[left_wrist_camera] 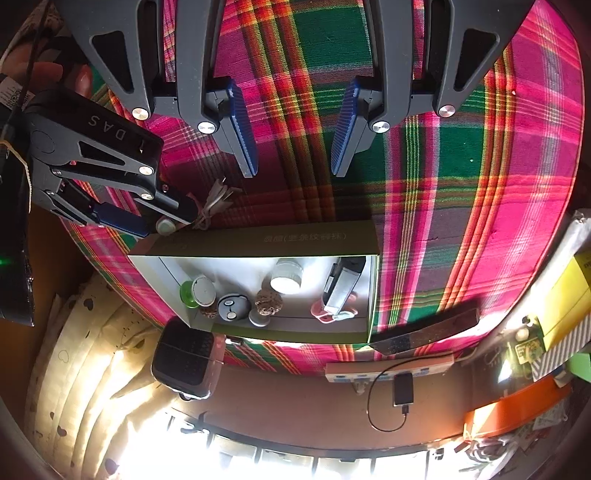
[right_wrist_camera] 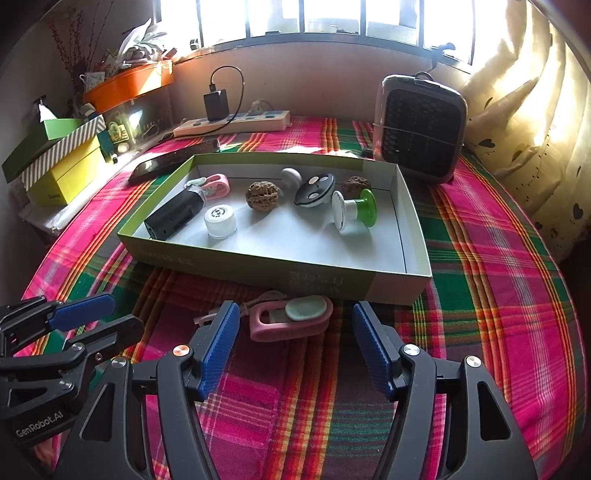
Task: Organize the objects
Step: 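Move left gripper to white cable while right gripper approaches pink-and-mint clip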
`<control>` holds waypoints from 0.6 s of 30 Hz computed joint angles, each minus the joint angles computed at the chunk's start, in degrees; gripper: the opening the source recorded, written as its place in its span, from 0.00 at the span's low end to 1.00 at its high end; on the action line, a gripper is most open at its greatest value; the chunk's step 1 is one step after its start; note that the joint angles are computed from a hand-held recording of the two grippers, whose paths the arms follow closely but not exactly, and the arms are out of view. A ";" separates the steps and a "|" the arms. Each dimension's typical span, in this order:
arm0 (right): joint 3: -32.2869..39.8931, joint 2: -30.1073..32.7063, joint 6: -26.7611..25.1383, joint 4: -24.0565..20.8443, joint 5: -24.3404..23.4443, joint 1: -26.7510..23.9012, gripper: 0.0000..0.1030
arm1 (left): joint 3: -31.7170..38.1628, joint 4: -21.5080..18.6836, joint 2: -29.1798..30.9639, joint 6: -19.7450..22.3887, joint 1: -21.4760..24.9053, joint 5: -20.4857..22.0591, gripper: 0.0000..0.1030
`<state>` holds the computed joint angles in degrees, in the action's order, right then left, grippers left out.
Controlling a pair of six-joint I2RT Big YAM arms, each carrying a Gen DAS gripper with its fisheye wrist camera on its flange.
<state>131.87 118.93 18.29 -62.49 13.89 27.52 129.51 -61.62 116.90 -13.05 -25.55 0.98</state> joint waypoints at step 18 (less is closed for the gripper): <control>-3.54 -2.39 5.17 -4.01 4.39 -0.52 0.63 | 1.19 -0.87 0.91 1.67 0.15 2.41 0.39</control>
<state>128.33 116.54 23.46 -66.51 18.28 27.00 130.71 -62.49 117.80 -11.37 -25.40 3.39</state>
